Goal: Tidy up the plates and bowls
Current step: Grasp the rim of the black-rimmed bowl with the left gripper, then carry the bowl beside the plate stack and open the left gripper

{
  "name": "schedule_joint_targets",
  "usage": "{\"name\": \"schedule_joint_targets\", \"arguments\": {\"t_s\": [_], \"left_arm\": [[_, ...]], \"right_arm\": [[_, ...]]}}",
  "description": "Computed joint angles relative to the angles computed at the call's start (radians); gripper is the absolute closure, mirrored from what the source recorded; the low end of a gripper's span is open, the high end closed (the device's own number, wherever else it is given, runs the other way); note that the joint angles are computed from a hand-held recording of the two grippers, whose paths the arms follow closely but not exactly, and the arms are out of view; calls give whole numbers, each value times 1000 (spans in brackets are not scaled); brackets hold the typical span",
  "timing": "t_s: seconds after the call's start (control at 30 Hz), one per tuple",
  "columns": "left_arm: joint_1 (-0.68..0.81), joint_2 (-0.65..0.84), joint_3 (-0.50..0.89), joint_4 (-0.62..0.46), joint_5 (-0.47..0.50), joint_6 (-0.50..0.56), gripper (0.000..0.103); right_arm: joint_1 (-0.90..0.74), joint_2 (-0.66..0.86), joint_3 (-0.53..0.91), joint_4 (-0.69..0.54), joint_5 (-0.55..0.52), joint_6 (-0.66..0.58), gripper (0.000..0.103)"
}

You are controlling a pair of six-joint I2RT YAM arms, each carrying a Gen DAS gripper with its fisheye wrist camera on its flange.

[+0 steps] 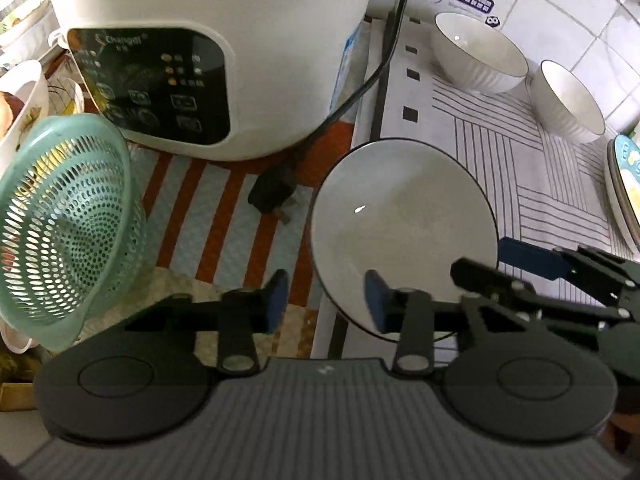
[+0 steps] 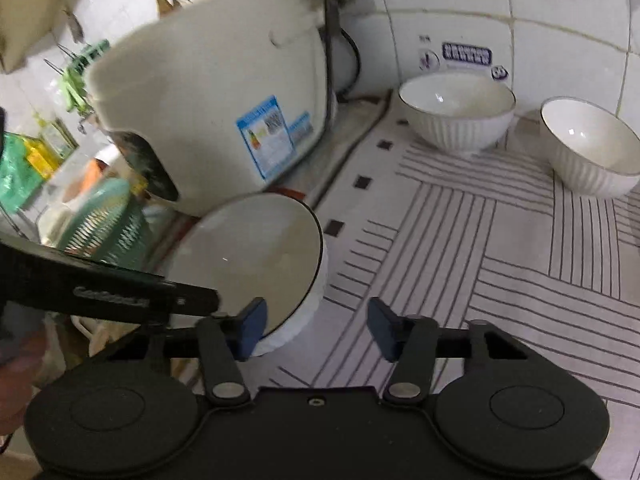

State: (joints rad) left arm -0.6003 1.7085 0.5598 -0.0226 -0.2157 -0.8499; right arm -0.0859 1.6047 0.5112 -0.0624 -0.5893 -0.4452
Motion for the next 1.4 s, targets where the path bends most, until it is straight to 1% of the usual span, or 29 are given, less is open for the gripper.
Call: {"name": "schedule_joint_targets", "arguments": {"t_s": [0.07, 0.13, 0.17, 0.2, 0.27, 0.37, 0.47, 0.6, 0.73, 0.9, 1.03, 1.13, 1.3, 1.4], "left_arm": [[5, 14, -7, 34, 20, 1, 74], [10, 22, -13, 71, 49, 3, 83], [9, 23, -13, 82, 59, 5, 85], [0, 26, 0, 67, 51, 5, 85], [-18, 29, 27, 32, 40, 21, 85], [-33, 24, 54, -1, 59, 25, 85], [-59, 13, 92, -46, 72, 33, 85], [-107, 23, 169, -107, 70, 56, 85], [-154, 45, 262, -170, 97, 64, 85], [-230, 107, 415, -262, 119, 78, 85], [-286, 156, 510, -301, 138, 90, 84], [-320, 214, 593, -332, 142, 108, 84], [-365, 321, 726, -388, 133, 111, 84], [-369, 373, 782, -398, 148, 105, 84]], "right_arm": [[4, 20, 12, 1, 21, 34, 58], [0, 55, 36, -17, 19, 61, 66], [-8, 74, 51, -34, -2, 67, 77], [-17, 91, 65, -55, -28, 70, 88], [-14, 90, 70, -64, -23, 89, 89], [-42, 68, 69, -92, -32, 79, 89], [-115, 42, 83, -163, -75, 39, 89], [-214, 4, 104, -261, -104, -17, 89], [-345, -27, 126, -371, -141, -109, 88], [-537, -48, 175, -528, -170, -273, 88], [-691, -16, 244, -648, -189, -397, 88], [-791, 31, 296, -710, -198, -485, 88], [-895, 118, 349, -737, -203, -601, 88], [-925, 179, 387, -738, -201, -625, 88]]}}
